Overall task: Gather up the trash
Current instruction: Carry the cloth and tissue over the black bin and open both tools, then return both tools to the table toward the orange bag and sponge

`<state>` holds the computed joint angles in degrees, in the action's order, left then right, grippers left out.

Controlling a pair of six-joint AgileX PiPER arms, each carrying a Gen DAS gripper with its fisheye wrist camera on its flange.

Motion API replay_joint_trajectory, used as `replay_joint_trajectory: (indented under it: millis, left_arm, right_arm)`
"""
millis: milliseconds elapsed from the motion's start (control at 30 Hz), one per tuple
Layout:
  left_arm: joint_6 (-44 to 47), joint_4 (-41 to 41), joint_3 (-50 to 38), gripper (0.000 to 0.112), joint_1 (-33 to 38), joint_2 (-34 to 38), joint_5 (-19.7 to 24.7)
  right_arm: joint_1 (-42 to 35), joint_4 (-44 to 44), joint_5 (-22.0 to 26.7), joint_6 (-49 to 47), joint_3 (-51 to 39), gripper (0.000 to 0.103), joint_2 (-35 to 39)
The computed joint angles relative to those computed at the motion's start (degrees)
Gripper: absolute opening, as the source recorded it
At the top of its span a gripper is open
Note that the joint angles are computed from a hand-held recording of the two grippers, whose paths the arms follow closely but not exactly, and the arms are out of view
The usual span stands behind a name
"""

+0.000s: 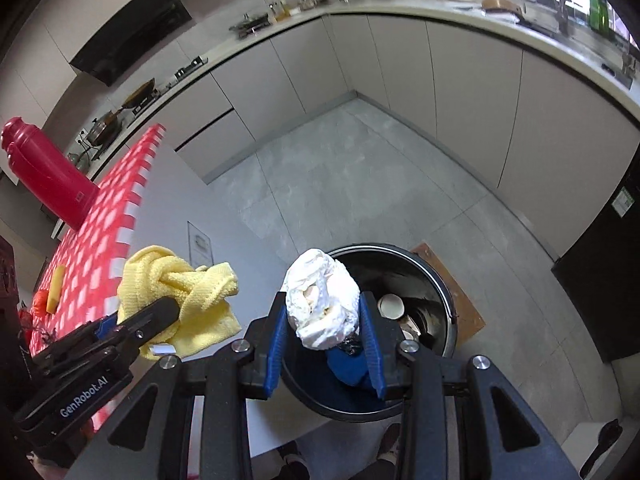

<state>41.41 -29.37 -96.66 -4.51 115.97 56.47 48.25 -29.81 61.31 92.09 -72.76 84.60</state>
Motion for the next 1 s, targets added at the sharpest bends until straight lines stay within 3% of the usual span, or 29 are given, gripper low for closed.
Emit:
replay_joint_trajectory:
  millis: [300,467,567,667,800,1000]
  left_arm:
    - [-6.62,5.70,4.21,0.035,-4.26,0.51,-4.42]
    - [-9.45,8.30,3.06,0.040,-5.51,2.09,-3.69]
    - [-11.39,9.22,1.65,0.045,-5.62,3.14,-2.33]
    - [-12.29,9.82,1.71,0.054,-6.01,2.81,-3.20]
    - [-11.69,8.05,2.10,0.054,-5.27,0.42,-4.08]
    - [-10.27,5.36,-0.60,0.054,-2.23,-2.19,-1.58]
  right_arm:
    - [-6.88,4.68,-8.96,-7.23,7.89,0.037,-2.22]
    - [-10.39,7.67,-12.66,-11.59,9.43,0.039,-1.77]
    - [-11.66,8.36,-13.92,-12.57,9.78,0.054,-1.53]
    - [-11.72,6.83,-13.29,-11.84,9.87,0.055,-2.16]
    - [-11.10,4.76,-11.93,-10.13,9.34,0.055,-3.64]
    - [-8.46,1.81,-7.08,-9.20,3.64,0.055,-3.23]
